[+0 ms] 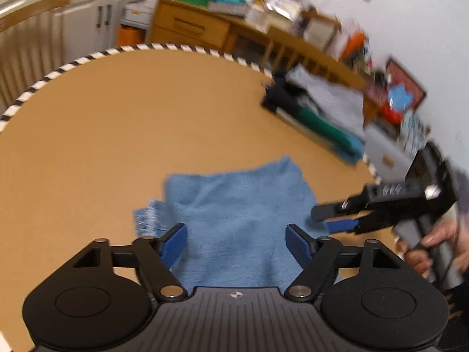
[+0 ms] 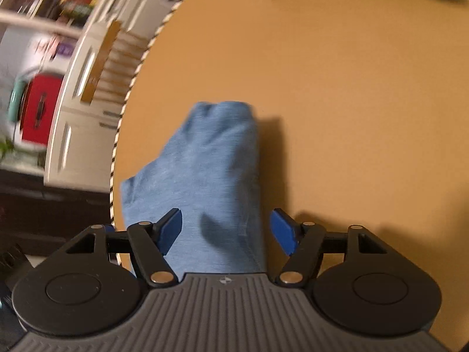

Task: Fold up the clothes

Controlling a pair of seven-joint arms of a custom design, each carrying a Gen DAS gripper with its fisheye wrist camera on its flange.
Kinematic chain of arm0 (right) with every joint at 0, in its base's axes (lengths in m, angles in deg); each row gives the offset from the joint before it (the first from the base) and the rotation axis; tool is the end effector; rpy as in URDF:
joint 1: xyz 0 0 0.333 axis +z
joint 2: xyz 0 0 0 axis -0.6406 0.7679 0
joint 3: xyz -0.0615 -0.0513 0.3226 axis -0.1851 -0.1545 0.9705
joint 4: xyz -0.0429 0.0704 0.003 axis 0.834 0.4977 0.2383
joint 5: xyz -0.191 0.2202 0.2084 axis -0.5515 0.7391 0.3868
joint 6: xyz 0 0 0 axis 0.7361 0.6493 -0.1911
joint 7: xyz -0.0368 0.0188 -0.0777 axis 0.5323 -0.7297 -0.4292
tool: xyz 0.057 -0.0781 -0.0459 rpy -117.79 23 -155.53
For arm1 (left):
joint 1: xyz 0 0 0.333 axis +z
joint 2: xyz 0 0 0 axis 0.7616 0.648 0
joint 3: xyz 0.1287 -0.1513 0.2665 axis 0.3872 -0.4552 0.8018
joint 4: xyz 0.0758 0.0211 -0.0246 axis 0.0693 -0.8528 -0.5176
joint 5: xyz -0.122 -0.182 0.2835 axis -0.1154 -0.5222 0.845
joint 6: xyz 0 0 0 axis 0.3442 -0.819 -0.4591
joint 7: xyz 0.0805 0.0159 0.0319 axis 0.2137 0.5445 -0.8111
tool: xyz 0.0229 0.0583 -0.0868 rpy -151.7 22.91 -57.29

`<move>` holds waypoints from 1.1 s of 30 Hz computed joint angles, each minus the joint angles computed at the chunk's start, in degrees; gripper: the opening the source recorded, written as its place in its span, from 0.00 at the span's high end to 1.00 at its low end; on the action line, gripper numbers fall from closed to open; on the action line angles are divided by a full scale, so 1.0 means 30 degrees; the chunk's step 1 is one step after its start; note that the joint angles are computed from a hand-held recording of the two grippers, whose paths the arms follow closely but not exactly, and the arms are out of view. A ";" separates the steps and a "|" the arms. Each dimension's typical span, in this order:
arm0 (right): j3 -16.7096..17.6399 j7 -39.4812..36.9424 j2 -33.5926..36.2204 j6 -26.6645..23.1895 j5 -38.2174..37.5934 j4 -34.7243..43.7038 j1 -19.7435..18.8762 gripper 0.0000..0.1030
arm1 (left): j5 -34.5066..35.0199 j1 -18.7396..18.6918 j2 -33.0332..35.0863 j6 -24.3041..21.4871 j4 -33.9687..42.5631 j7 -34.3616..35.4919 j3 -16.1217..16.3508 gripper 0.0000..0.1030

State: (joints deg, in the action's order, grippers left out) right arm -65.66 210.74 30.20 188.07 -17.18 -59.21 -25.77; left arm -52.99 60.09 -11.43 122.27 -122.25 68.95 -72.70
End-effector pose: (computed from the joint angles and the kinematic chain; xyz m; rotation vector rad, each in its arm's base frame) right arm 0.5176 0.2623 0.3885 -0.7625 2.2009 0.2017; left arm 0.6704 -0.0205 0.4306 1.2844 -2.6725 0.9978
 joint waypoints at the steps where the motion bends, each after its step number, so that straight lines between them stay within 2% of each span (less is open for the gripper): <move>1: 0.0949 0.0205 0.0105 0.0467 -0.0110 -0.0299 -0.0907 0.33 | 0.0442 -0.0302 0.0050 0.0538 -0.0220 -0.0137 0.0138 0.41; 3: 0.3380 0.1243 0.0615 0.1810 -0.1261 -0.0869 -0.3367 0.32 | 0.1290 -0.0699 0.0152 0.1436 -0.0580 -0.0315 0.0300 0.51; 5: 0.4669 0.2384 0.1139 0.2915 -0.2601 -0.1272 -0.4813 0.31 | 0.1825 -0.0788 0.0180 0.2092 -0.0876 -0.0147 0.0282 0.55; 8: 0.4838 0.2955 0.1858 0.3174 -0.4238 -0.0840 -0.5232 0.30 | 0.2056 -0.0696 0.0371 0.1777 -0.0641 -0.1181 0.0282 0.59; 12: 0.5889 0.4108 0.3411 0.3554 -0.7036 0.0265 -0.6667 0.31 | 0.2016 -0.0351 0.0849 0.0960 0.0196 -0.2605 0.0281 0.75; 13: 0.5993 0.4216 0.3718 0.3558 -0.7678 0.0571 -0.6822 0.28 | 0.1931 -0.0215 0.0994 0.0680 0.0438 -0.2879 0.0255 0.76; 15: 0.5712 0.4356 0.3979 0.3564 -0.8447 0.1048 -0.6629 0.23 | 0.1902 -0.0070 0.1188 0.0412 0.0753 -0.3212 0.0212 0.77; 17: 0.5282 0.4605 0.3866 0.3146 -0.8903 0.1320 -0.6306 0.23 | 0.2051 -0.0073 0.1264 0.0495 0.0865 -0.3279 0.0174 0.77; 18: 0.4952 0.4560 0.3625 0.2582 -0.8953 0.1438 -0.5987 0.28 | 0.2102 -0.0091 0.1134 0.0774 0.0631 -0.3153 0.0134 0.77; 19: 0.4672 0.4395 0.3401 0.2013 -0.8894 0.1552 -0.5690 0.38 | 0.2141 -0.0116 0.0982 0.1082 0.0359 -0.3006 0.0099 0.77; 20: 0.4419 0.4119 0.3186 0.1441 -0.8724 0.1665 -0.5394 0.44 | 0.2176 -0.0146 0.0831 0.1388 0.0090 -0.2858 0.0070 0.77; 25: 0.3273 0.2697 0.2411 -0.0203 -0.7145 0.1917 -0.3855 0.57 | 0.1967 -0.0059 0.0689 0.1402 -0.0081 -0.3165 0.0045 0.77; 26: 0.3094 0.2434 0.2288 -0.0680 -0.6909 0.2112 -0.3594 0.59 | 0.1928 -0.0031 0.0668 0.1327 -0.0065 -0.3175 0.0029 0.73; 28: 0.2807 0.1853 0.2057 -0.1547 -0.6578 0.2507 -0.3178 0.64 | 0.1658 0.0194 0.0715 0.0582 0.0249 -0.3107 -0.0085 0.57; 30: 0.2516 0.1175 0.1891 -0.2547 -0.6384 0.2958 -0.2834 0.66 | 0.1264 0.0451 0.0786 -0.0509 0.0757 -0.3006 -0.0200 0.35; 32: 0.3047 0.0467 0.1933 -0.3266 -0.5863 0.3211 -0.3325 0.67 | 0.0775 0.0630 0.0512 -0.0269 0.0548 -0.2474 -0.0169 0.17; 33: 0.3293 0.0178 0.1930 -0.3398 -0.5536 0.3163 -0.3571 0.68 | 0.0378 0.0792 0.0335 0.0196 0.0265 -0.1966 -0.0167 0.17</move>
